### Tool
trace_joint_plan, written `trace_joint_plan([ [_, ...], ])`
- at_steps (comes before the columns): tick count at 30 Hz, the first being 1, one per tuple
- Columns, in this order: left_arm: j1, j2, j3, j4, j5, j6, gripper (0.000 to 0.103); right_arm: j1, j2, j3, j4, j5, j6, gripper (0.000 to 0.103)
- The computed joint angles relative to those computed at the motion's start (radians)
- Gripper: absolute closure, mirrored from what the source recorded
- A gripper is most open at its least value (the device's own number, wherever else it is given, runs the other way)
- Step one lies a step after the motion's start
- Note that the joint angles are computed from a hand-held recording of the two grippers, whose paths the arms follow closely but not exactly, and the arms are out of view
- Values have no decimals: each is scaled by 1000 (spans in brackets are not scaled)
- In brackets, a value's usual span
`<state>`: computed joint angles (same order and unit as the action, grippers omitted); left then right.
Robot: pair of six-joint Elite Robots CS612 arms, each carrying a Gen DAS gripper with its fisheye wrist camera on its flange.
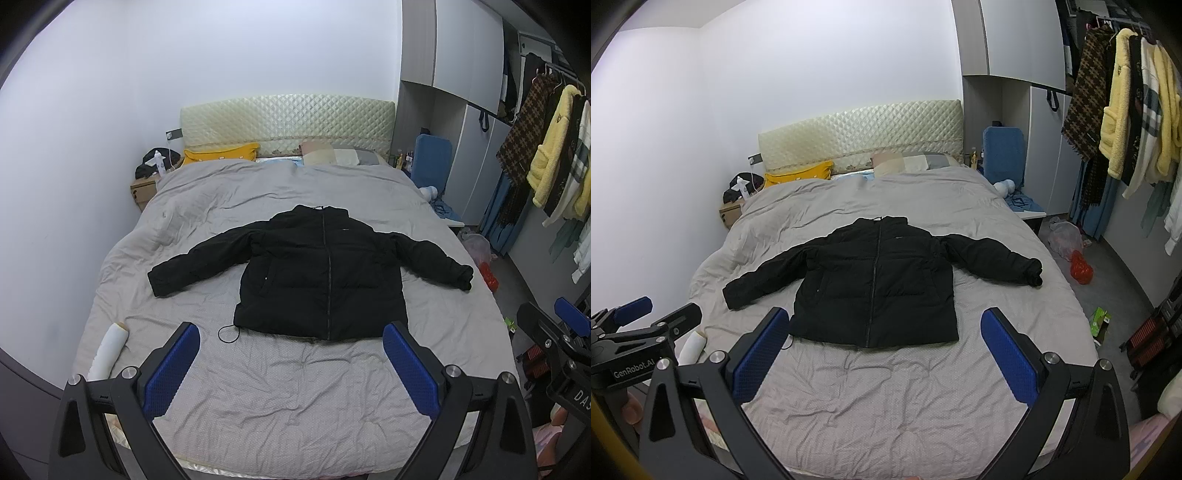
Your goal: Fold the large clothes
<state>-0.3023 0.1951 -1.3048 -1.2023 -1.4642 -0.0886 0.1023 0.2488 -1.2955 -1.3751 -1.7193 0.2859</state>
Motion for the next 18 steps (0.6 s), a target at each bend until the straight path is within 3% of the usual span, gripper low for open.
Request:
trace_joint_plan([
  [18,7,4,-10,-5,-15,0,3,-1,-2,-4,2,-2,0,0],
])
